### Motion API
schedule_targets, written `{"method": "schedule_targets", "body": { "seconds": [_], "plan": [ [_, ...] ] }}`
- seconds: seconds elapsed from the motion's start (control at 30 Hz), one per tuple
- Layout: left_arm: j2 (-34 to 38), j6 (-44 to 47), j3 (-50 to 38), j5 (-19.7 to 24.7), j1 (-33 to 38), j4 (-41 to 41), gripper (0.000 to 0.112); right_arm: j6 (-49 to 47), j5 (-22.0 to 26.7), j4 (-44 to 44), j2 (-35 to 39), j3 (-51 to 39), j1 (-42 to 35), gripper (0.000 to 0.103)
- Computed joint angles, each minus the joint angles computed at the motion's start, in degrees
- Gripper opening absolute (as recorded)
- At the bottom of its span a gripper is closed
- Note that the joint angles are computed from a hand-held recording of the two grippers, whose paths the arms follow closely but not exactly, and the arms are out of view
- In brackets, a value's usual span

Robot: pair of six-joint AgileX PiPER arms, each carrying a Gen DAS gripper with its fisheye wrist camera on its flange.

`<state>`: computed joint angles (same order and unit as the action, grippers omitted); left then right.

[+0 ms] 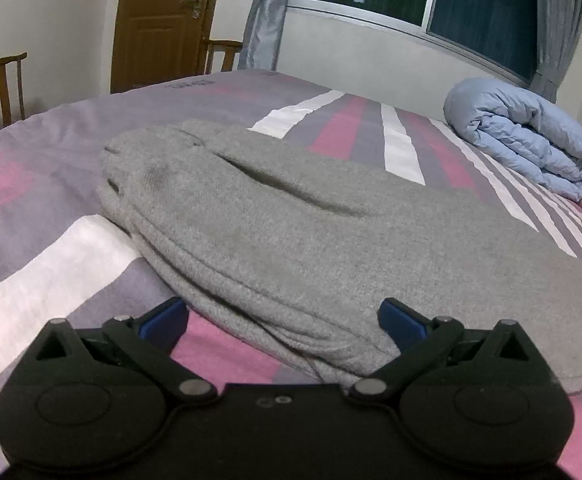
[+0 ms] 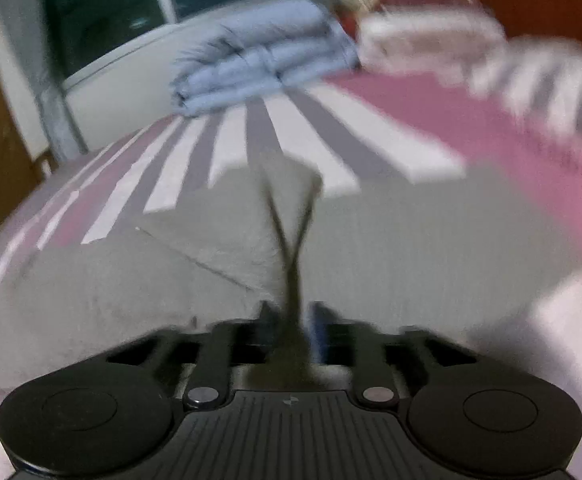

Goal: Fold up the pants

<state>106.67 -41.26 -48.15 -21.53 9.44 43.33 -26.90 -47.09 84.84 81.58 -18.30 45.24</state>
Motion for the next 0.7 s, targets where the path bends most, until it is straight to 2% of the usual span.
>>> {"method": "schedule_targets", "body": {
  "seconds": [0.1, 0.17, 0.2, 0.3, 0.37, 0.43, 0.47, 0.5, 0.53, 0.6, 0.7],
  "plan": [
    [-1.1, 10.1, 1.5, -0.9, -0.9, -12.0, 0.095, -13.2, -2.9, 1.1, 2.7, -4.8, 1.8, 0.048],
    [-1.8, 17.3, 2.2, -1.4, -1.5, -20.1, 0.093, -20.0, -1.9, -1.4, 6.5, -8.7, 0.8, 0.048],
    [-1.7, 18.2, 1.8, -0.5, -1.7, -21.3, 0.093, -23.7, -1.4, -2.1, 9.4, -11.5, -0.2, 0.047],
    [-0.1, 9.8, -1.0, 2.7, -1.0, -14.0, 0.095, -35.3, -0.8, -3.0, 18.6, -19.4, -2.1, 0.048],
    [0.5, 5.6, -1.9, 3.2, -0.5, -10.1, 0.096, -45.6, -1.4, -1.4, 25.9, -25.9, -3.7, 0.048],
    [0.9, 4.5, -2.2, 3.2, -0.3, -9.1, 0.097, -50.5, -3.2, -2.0, 30.9, -28.6, -3.7, 0.047],
    [1.0, 3.8, -2.4, 3.2, -0.2, -8.4, 0.097, -50.5, -3.2, -3.5, 31.9, -28.9, -4.1, 0.038],
    [1.1, 3.2, -2.3, 3.1, -0.1, -7.8, 0.097, -48.1, -3.0, -5.9, 32.3, -28.0, -5.7, 0.005],
    [1.3, 2.2, -2.5, 2.9, 0.2, -6.7, 0.097, -43.5, -3.2, -7.7, 31.3, -26.5, -6.7, 0.005],
    [1.5, 0.8, -2.5, 2.4, 0.6, -5.2, 0.097, -32.0, -2.5, -10.7, 24.4, -21.5, -9.5, 0.005],
    [1.7, 0.2, -2.4, 1.9, 1.0, -4.5, 0.097, -14.8, -4.6, -8.8, 8.9, -10.3, -10.4, 0.004]
  ]
}}
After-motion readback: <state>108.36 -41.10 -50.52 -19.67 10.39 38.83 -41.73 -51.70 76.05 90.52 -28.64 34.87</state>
